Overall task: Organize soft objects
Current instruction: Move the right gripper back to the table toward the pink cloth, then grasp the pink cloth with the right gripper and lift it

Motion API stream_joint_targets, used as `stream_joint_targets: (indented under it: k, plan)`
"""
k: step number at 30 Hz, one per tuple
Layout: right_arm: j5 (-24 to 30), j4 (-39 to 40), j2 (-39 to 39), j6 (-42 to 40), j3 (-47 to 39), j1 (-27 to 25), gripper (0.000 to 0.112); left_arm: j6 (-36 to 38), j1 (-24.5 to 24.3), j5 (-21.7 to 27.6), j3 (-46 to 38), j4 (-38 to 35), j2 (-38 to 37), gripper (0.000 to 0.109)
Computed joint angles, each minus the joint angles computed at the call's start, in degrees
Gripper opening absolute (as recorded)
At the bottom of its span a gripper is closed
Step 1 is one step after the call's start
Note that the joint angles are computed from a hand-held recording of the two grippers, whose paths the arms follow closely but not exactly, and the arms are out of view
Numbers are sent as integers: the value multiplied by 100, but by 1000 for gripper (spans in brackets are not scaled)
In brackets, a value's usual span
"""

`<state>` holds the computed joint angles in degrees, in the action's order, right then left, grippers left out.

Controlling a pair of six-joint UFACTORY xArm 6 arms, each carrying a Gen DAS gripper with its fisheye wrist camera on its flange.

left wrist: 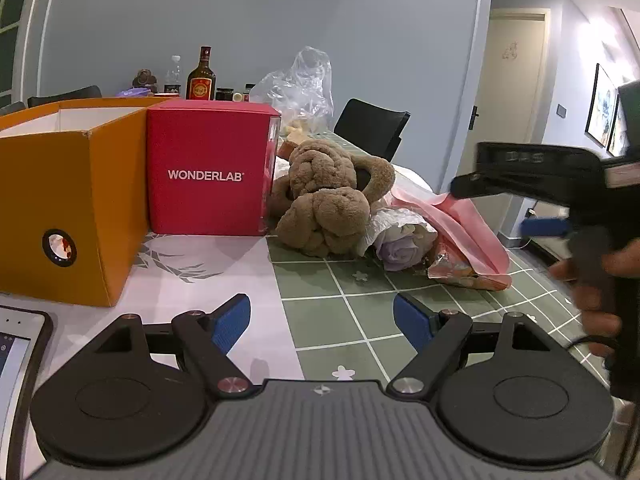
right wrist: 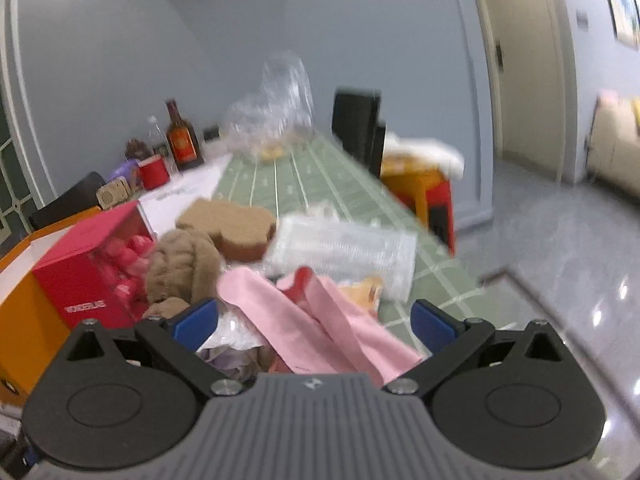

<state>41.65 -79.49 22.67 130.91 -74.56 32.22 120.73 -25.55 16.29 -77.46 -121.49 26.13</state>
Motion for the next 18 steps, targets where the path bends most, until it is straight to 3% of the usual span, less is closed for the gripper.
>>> stream_joint_targets:
  k: [2,6,8,11,14,18]
  plan:
    - [-330,140,124,-42,-55,-164,100,-61,-15,-18,-6,82,5,95]
    - [-326,177,319,-149,-142,-151,95,-462,-32,-76,-71,504,69,95]
    - [-327,90,336,0,-104,-144,80,-662,-41,-141,-119,644,111,95]
    - [-96,-14,316,43,-44,-44,66,-974,-63,-268,-193,822,167,95]
    - [110,-145,305,178,-3,61,62,-1398,-106,-419,-270,1162,209,95]
    - [832,-33,355,-52,-79,475,55,-1554,-204,-613,-365,1433,206,95]
